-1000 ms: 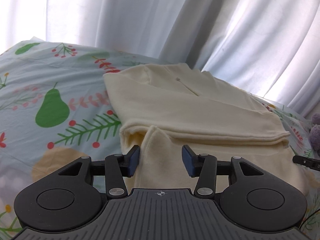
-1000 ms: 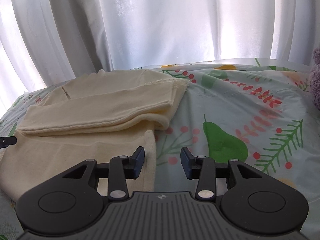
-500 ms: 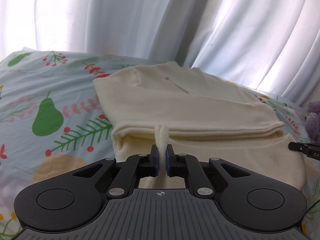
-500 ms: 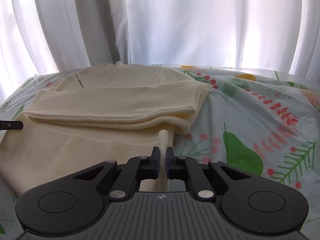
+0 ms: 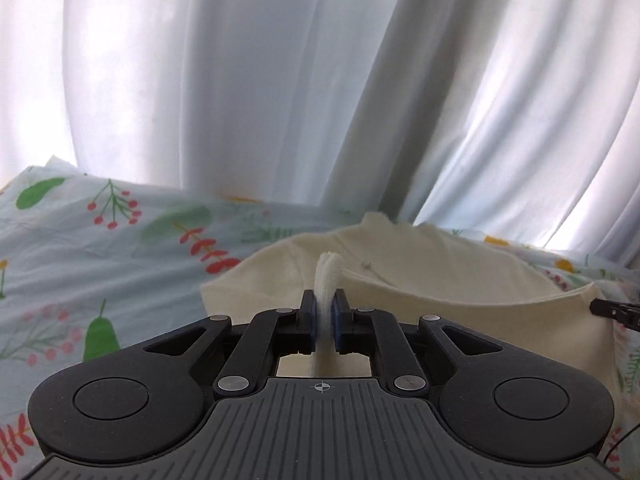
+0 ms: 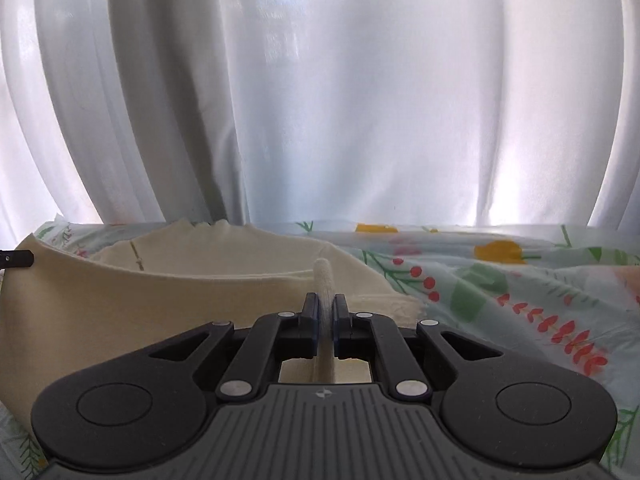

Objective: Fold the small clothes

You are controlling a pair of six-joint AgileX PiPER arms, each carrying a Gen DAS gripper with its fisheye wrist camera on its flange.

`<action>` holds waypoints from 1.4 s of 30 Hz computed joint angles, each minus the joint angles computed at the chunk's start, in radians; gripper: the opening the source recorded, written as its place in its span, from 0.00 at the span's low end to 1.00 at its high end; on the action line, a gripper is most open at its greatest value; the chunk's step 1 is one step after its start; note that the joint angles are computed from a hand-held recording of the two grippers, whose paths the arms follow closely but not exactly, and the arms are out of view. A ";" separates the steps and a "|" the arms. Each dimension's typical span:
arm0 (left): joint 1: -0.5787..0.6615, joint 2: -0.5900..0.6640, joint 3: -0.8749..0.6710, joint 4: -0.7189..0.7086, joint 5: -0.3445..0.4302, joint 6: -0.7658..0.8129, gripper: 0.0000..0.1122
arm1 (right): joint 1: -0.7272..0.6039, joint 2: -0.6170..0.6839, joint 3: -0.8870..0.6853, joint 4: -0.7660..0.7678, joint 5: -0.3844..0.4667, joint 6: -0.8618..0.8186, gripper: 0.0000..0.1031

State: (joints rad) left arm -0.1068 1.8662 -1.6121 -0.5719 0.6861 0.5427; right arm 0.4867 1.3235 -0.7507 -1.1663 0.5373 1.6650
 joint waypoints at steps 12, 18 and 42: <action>0.025 0.014 0.074 -0.086 0.077 0.180 0.19 | -0.047 0.054 0.022 0.127 -0.105 -0.176 0.24; -0.006 -0.027 0.076 0.018 0.044 0.143 0.08 | -0.008 0.062 0.001 0.114 -0.031 -0.193 0.06; -0.123 0.269 -0.396 0.333 0.031 -0.314 0.33 | -0.056 0.263 -0.208 -0.233 0.097 0.039 0.17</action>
State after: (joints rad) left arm -0.2294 2.1352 -2.0085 -0.2394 0.7170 0.2283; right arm 0.4305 1.5864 -0.9586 -1.3989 0.6340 1.7041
